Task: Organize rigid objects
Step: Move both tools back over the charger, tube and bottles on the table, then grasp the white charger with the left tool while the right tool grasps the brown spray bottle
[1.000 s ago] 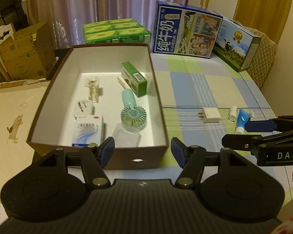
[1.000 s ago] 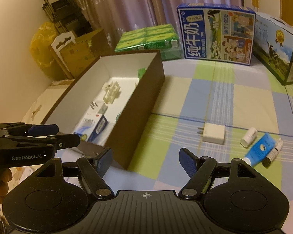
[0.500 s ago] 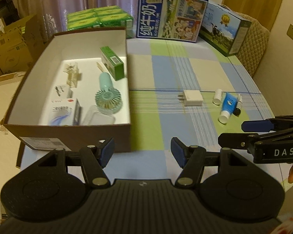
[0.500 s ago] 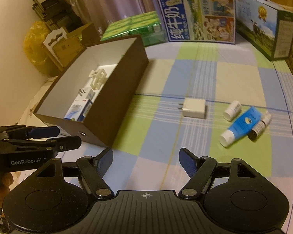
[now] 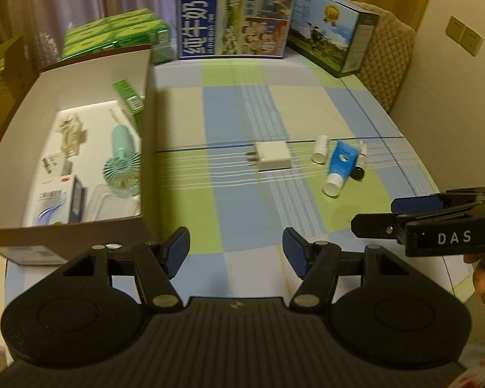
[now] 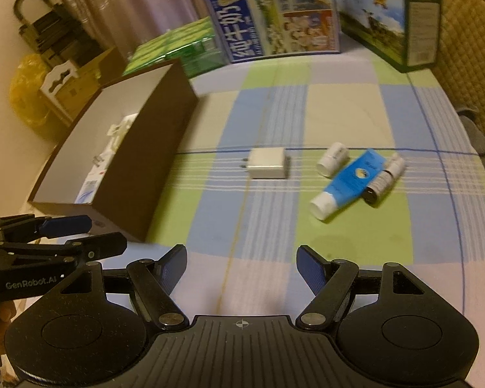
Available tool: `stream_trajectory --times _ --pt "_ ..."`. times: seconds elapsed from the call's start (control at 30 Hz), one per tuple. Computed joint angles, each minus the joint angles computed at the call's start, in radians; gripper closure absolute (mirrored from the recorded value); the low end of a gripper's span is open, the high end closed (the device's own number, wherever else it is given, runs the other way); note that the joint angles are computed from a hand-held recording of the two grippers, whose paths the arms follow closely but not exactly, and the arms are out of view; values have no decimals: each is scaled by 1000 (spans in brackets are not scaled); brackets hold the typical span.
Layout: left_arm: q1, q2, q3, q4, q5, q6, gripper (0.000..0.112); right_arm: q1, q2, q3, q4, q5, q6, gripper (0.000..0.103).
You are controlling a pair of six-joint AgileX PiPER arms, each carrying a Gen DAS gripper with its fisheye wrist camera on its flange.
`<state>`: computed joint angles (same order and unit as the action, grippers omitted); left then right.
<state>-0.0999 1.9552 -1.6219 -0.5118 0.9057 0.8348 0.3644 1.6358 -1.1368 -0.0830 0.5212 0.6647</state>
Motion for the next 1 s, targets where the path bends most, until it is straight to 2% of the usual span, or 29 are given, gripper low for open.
stream_trajectory --times 0.5,0.67,0.87,1.0 --pt "-160 105 -123 33 -1 -28 53 -134 -53 93 -111 12 125 31" --pt "-205 174 -199 61 -3 -61 53 -182 -28 96 -127 7 140 31" --pt "-239 280 -321 105 3 -117 53 -231 28 90 -180 -41 172 32" --pt "-254 360 -420 147 15 -164 53 -259 80 74 -192 -89 168 42"
